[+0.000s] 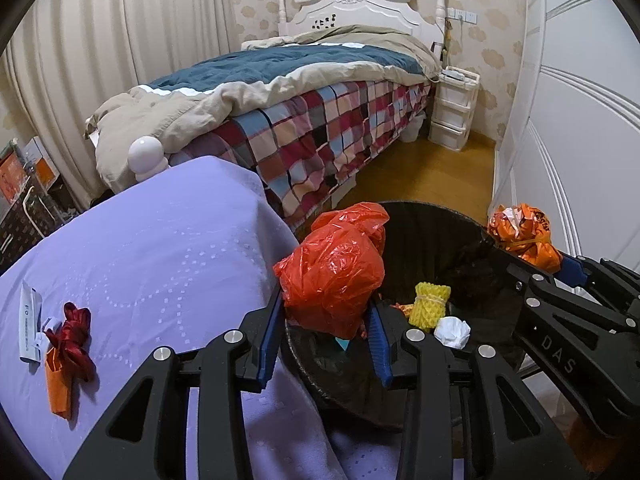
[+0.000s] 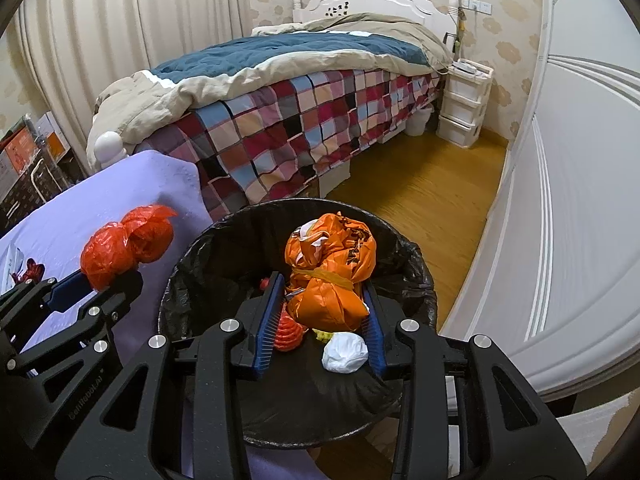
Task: Collect trash
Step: 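Carry the red bag and orange bundle over the wastebasket and open both tools, then move both open tools back to the remaining trash on the table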
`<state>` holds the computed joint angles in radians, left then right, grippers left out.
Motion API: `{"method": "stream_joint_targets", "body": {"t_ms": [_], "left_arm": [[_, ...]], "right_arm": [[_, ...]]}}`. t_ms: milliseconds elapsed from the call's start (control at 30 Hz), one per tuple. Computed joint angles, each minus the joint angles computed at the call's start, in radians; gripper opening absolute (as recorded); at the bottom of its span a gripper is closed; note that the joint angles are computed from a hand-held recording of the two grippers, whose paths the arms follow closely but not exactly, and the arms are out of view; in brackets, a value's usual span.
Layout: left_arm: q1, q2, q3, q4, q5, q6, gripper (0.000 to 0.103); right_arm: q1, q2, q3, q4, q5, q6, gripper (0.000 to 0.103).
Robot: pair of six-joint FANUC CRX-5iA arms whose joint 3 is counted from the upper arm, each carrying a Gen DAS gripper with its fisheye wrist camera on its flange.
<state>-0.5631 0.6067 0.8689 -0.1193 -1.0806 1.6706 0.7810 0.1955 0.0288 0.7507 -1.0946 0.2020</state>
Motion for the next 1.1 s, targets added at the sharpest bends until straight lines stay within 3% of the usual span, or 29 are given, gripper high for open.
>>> {"method": "stream_joint_targets", "body": {"t_ms": [33,100,400,700,1100], "left_arm": [[0.0,0.002,0.002,-0.002,-0.003,0.001,0.043],[0.0,0.001,0.002,-0.004,0.0,0.006,0.054],[-0.001,-0.023,-0.026,-0.026,0.022,0.031,0.072],[0.004,-0.069,-0.072,-0.064,0.032,0.069,0.074],[0.043,-0.227,-0.261,-0.15,0.068,0.138,0.074]], "right_arm": [[-0.001,-0.001,-0.001,-0.004,0.0,-0.002,0.039],[-0.002,0.0,-0.002,-0.003,0.0,-0.01,0.051],[0.004,-0.007,-0.014,0.009,-0.018,-0.037,0.054],[0.012,-0.014,-0.021,0.014,-0.022,-0.05,0.06],[0.077,0.022,0.038,-0.009,-0.008,-0.032,0.063]]}}
